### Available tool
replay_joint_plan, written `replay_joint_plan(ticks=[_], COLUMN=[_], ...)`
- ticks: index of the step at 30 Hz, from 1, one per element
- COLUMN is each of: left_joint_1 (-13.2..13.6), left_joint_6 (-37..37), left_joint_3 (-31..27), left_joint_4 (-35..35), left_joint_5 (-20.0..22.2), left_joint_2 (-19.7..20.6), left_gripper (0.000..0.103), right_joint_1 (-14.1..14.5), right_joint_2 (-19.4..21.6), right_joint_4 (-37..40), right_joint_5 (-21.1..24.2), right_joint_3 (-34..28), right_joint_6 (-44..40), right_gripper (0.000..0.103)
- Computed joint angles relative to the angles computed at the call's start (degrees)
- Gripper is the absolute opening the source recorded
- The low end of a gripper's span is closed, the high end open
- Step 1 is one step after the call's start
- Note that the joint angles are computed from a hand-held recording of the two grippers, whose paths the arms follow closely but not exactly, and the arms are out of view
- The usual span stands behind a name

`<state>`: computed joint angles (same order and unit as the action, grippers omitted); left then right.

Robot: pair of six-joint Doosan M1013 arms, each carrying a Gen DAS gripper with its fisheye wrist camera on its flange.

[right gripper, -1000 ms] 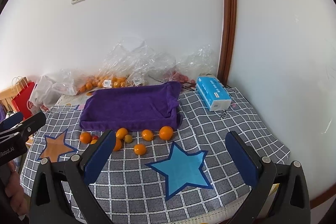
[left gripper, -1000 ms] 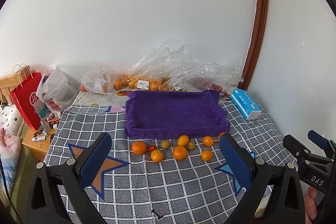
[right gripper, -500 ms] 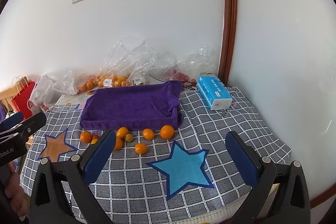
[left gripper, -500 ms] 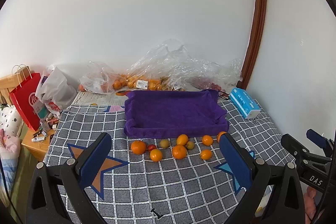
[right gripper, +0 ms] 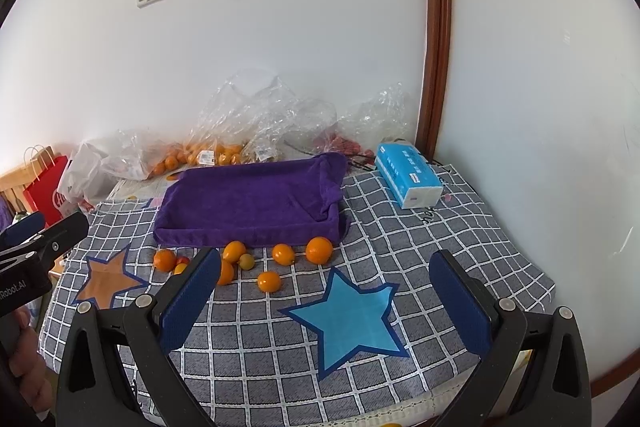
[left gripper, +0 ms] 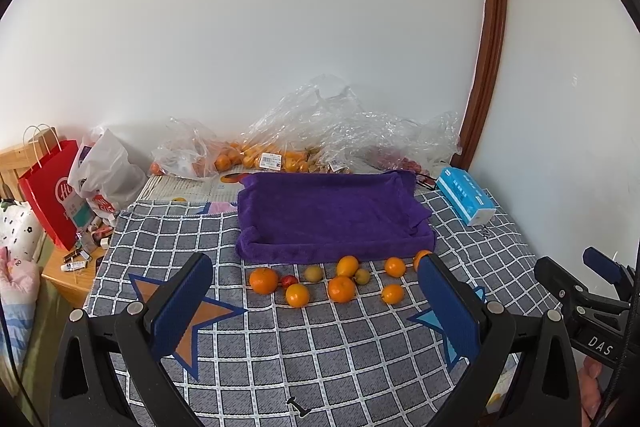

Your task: Organize fruits

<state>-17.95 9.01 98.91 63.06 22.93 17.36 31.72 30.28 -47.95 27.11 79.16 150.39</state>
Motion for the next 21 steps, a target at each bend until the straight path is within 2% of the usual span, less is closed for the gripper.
replay_joint_plan(ticks=[21], left_joint_1=[0.16], left_joint_6=[-0.08], left_joint_3=[0.06], left_joint_4=[0.14], left_joint_5=[-0.16], left_joint_2=[-0.06], left_gripper=[0.103], right_joint_1=[0.08], right_joint_2=[0.22], right_joint_4=[-0.08], right_joint_5=[-0.21], right_joint_3=[-0.08], right_joint_6=[-0.01], right_gripper=[0.103])
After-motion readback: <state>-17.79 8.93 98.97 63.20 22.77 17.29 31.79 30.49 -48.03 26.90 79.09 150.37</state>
